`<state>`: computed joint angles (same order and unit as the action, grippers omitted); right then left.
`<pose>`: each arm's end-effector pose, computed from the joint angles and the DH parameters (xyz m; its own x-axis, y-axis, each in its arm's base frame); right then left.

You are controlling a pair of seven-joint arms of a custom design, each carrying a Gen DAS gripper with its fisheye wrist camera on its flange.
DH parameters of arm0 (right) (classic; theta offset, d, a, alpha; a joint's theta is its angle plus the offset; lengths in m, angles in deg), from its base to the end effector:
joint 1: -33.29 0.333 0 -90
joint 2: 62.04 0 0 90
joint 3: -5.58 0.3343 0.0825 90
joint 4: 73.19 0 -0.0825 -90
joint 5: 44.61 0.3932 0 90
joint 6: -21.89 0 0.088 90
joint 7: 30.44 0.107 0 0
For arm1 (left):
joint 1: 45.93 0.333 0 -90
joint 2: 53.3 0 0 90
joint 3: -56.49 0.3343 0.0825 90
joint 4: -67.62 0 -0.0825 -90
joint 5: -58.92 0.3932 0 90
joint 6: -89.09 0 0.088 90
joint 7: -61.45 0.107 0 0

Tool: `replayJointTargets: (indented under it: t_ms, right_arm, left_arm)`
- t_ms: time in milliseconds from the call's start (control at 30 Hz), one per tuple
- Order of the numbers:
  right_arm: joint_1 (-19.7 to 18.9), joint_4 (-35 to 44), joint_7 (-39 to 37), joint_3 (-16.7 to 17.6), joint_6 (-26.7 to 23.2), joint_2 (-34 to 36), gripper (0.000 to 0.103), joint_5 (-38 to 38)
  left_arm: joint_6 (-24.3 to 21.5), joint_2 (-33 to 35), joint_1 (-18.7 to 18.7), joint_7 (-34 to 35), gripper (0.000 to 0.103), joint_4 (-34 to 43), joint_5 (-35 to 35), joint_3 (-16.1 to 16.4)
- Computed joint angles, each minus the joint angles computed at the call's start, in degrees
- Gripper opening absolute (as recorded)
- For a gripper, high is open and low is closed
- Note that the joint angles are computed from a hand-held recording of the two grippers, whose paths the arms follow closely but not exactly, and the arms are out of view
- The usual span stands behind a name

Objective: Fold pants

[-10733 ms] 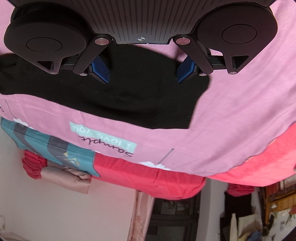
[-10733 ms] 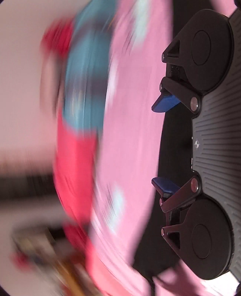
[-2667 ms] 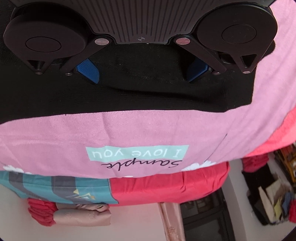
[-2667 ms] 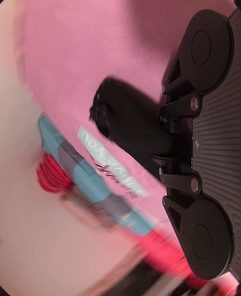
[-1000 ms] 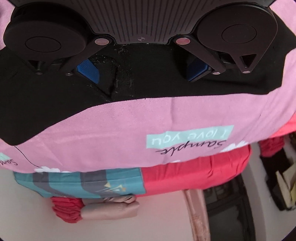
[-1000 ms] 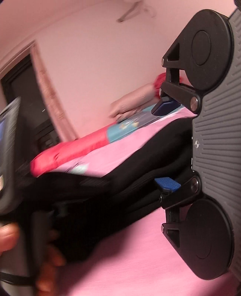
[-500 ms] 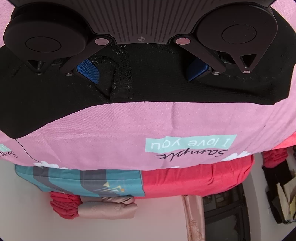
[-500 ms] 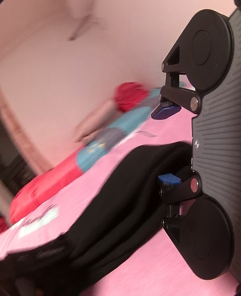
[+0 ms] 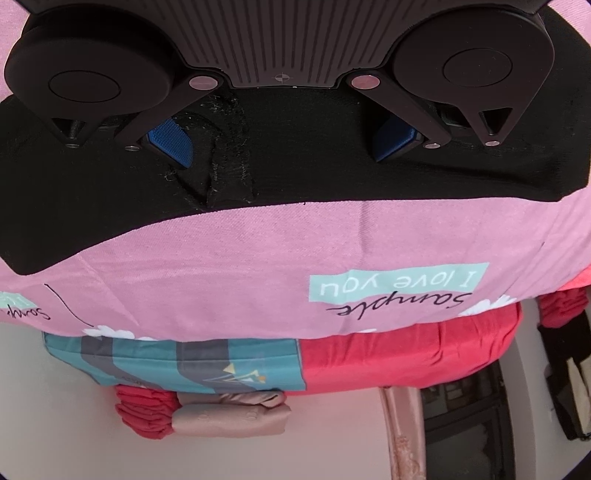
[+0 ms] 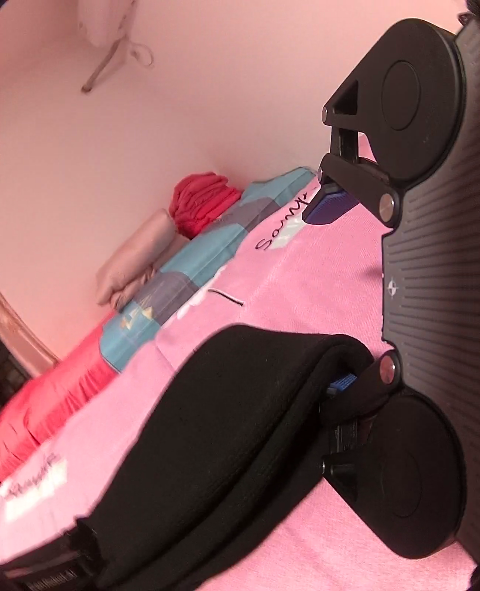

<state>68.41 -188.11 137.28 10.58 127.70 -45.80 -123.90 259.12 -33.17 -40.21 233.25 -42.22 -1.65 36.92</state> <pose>0.5095 0.3246 0.3470 -0.2582 -0.6320 0.7307 -0.6971 -0.4018 -0.5938 0.6581 -0.0816 0.3825 -0.5529 -0.8309 -0.0615 -0.5273 0.4061 -0.7464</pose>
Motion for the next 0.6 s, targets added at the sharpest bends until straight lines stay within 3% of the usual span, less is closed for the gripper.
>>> replayJointTargets:
  t_ms: [133, 233, 333, 500, 567, 600]
  right_arm:
    - [0.76, -2.77, -5.29, 1.23, 2.1, -2.75, 0.084, -0.81]
    - [-0.03, -7.96, -4.55, 2.98, 8.14, -9.5, 0.087, 1.52]
    - [-2.45, -11.86, 3.87, 3.69, 17.27, -15.82, 0.087, 1.9]
    - [-8.13, -12.75, 27.16, 3.22, 32.27, -19.24, 0.085, -4.71]
    - [-10.09, -11.33, 30.04, 2.54, 36.75, -17.62, 0.085, -4.18]
    - [-11.14, -10.12, 27.69, 1.87, 39.68, -15.71, 0.085, 0.11]
  left_arm:
    - [-3.22, 0.32, -0.41, -4.02, 0.103, 0.9, 2.85, 1.6]
    - [-5.78, 0.23, 0.47, -4.53, 0.103, 1.35, 2.68, 1.49]
    - [-8.49, -0.44, 1.7, -2.66, 0.103, 1.5, -0.21, 1.07]
    - [-15.91, -3.69, 4.0, 5.68, 0.103, 0.65, -10.75, 1.64]
    - [-17.91, -5.11, 4.15, 8.29, 0.103, 0.34, -14.39, 2.6]
    - [-18.75, -5.76, 4.03, 8.45, 0.103, 0.29, -15.41, 3.33]
